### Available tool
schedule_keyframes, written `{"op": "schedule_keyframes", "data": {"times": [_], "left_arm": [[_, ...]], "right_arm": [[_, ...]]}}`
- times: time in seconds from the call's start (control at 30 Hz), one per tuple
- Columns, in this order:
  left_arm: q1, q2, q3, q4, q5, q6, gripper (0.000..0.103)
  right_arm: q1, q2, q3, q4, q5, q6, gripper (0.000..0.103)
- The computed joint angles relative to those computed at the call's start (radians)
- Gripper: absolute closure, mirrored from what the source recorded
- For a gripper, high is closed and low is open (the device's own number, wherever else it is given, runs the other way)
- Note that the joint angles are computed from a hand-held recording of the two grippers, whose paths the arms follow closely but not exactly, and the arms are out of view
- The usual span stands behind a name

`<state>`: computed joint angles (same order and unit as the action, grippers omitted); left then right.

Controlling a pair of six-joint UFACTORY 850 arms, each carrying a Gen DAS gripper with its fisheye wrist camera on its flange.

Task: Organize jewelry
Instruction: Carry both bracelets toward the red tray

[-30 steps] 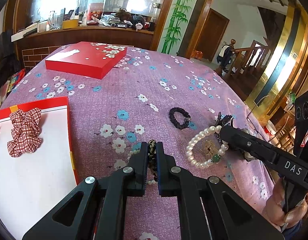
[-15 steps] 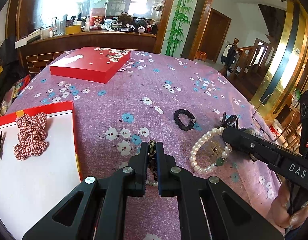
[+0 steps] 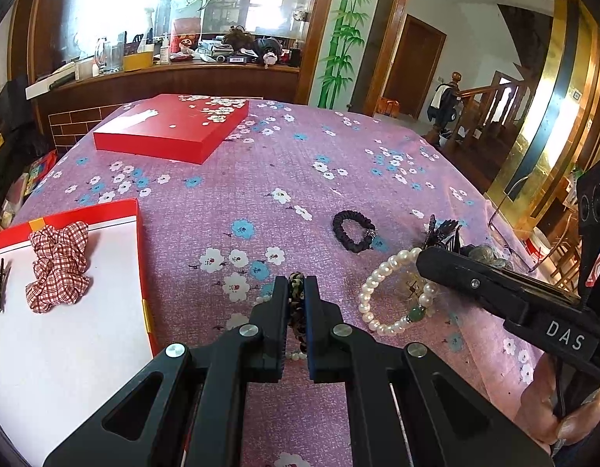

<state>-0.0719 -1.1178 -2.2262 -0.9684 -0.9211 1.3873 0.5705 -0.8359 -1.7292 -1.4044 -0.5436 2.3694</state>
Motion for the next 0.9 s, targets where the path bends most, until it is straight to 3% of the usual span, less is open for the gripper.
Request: {"op": "schedule_keyframes", "data": {"times": [0.53,0.7,0.9], "left_arm": [[0.003,-0.015,-0.027,0.002,0.037,-0.049,0.098],[0.014,-0.035,-0.07,0.021,-0.006,-0.099,0.098],[0.046,-0.002,-0.042,-0.028,-0.016,-0.05,0.098]], "right_arm": [[-0.009,-0.018,-0.019,0.076,-0.005,-0.047,0.093],[-0.002,-0.016,-0.028,0.108,-0.016,-0.058,0.092],[0.015,-0.038,-0.085,0.15,-0.026,-0.112,0.092]]}}
